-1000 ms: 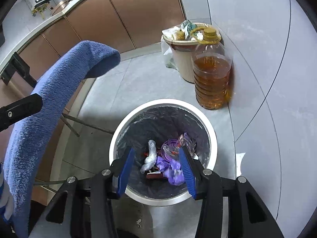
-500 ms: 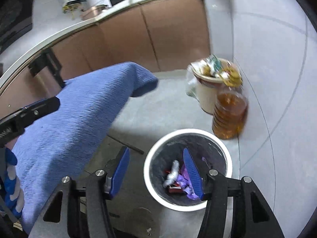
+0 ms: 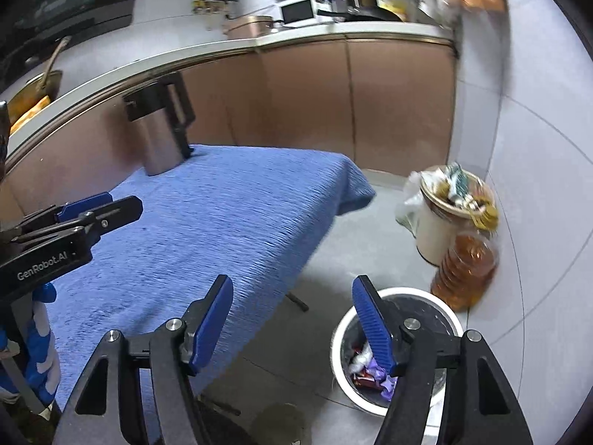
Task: Collect trash
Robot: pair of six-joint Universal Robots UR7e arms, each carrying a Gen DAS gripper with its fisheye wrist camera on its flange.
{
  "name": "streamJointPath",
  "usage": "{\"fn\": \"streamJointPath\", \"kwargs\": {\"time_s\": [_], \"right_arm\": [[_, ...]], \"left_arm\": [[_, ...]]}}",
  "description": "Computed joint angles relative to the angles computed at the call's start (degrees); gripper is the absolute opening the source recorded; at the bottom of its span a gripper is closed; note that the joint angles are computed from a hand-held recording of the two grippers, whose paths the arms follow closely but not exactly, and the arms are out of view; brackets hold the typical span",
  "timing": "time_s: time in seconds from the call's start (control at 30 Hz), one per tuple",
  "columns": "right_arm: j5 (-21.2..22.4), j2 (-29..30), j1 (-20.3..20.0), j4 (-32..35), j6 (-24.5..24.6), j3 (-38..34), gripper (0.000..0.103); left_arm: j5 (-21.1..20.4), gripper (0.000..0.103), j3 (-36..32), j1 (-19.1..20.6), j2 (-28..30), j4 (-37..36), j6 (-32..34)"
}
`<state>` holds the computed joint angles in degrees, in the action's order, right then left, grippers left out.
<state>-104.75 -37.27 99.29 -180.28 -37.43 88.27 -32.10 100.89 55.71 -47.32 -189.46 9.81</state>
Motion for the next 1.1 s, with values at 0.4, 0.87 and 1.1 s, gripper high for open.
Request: {"fn": "streamJointPath", "kwargs": {"time_s": [0.4, 0.87, 1.1], "right_arm": [[-0.98, 1.62, 4.03, -3.79, -3.05, 0.56, 0.084], [-4.71, 4.41, 8.93, -10.46, -4.72, 0.44, 0.1], [-5.96, 6.07, 11.14, -12.88, -4.55, -0.1, 0.103]], "left_arm": [[5.84, 0.07, 7.89, 0.24, -6.78, -9.35, -1.5], [9.29, 0.07, 14.13, -1.71, -12.14, -24.0, 8.12], [11.25, 0.08, 15.29, -2.75, -14.36, -31.7, 15.91]]}}
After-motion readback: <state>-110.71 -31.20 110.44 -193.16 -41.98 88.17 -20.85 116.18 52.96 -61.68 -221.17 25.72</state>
